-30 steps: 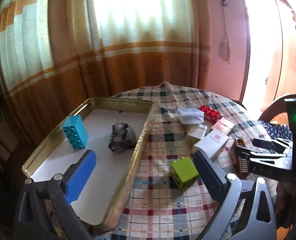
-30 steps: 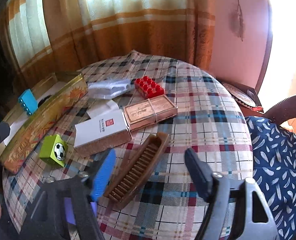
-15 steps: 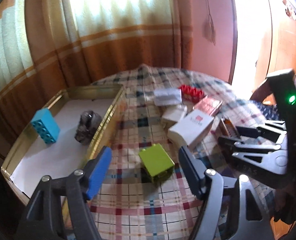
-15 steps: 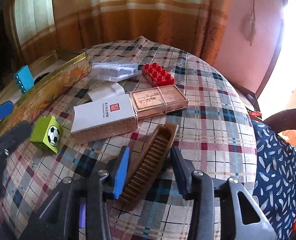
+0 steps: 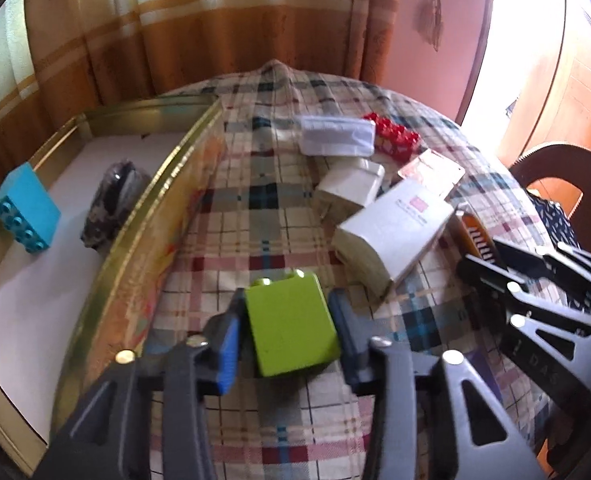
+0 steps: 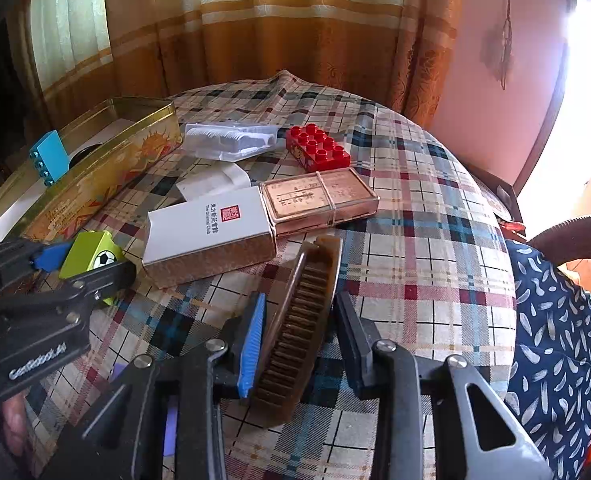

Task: Organize rigid objects
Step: 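Grasp the lime-green toy brick with the left tool while the right tool grasps the brown comb, then lift the green brick and the brown comb and carry them toward the tray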

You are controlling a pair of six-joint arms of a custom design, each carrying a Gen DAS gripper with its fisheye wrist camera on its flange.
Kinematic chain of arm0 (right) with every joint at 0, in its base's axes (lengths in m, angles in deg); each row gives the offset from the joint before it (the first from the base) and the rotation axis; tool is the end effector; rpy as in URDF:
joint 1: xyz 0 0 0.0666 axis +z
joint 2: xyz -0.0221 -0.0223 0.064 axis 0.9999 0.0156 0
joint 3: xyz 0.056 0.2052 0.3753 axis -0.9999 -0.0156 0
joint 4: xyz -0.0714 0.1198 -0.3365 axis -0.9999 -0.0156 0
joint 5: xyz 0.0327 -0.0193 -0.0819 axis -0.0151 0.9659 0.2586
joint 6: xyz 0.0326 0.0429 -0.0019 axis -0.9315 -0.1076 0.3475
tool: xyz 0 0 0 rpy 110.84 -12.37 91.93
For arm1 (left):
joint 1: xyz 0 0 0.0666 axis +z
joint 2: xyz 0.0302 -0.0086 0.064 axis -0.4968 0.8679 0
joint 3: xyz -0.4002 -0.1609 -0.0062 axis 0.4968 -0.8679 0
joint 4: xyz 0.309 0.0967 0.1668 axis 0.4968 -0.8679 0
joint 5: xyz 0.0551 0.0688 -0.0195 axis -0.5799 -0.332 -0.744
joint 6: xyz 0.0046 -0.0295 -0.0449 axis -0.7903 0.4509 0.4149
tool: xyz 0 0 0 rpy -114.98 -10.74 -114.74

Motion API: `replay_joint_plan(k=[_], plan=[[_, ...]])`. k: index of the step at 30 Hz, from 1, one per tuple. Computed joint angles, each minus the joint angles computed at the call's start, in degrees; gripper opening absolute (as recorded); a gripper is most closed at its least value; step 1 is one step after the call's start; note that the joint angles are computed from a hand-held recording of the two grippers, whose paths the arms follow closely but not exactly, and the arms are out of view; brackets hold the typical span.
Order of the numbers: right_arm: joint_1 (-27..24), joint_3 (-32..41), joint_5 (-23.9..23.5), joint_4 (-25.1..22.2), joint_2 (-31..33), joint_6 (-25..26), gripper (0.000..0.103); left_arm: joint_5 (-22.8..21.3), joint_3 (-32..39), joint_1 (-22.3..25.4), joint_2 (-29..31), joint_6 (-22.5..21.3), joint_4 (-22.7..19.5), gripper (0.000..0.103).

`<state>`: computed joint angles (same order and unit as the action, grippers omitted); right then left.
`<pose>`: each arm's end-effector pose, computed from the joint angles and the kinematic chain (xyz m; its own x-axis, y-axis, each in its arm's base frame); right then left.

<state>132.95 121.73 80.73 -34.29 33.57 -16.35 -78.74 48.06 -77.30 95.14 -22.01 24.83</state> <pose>0.3370 0.3131 0.3398 -0.6829 -0.3380 -0.6476 -0.4375 0.8992 -0.0079 0.3069 -0.3119 0.3435 -0.7995 -0.0534 -0.5982 -0.0560 0.9983 -0.0143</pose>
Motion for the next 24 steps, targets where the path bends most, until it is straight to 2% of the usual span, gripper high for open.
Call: replay_joint_plan(k=[12, 19, 24], plan=[[-0.4, -0.7, -1.2, 1.5, -0.6, -0.8, 0.027, -3.1, -1.6, -0.7, -1.4, -0.7, 2.9, 0.030], [-0.8, -2.7, -1.8, 5.6, -2.1, -0.9, 0.027, -4.8, -3.5, -1.1, -3.2, -1.1, 6.5, 0.030], [-0.8, -2.9, -2.1, 6.3, -2.2, -0.6, 0.027, -6.0, -4.2, -1.5, -3.7, -1.0, 7.5, 0.030]])
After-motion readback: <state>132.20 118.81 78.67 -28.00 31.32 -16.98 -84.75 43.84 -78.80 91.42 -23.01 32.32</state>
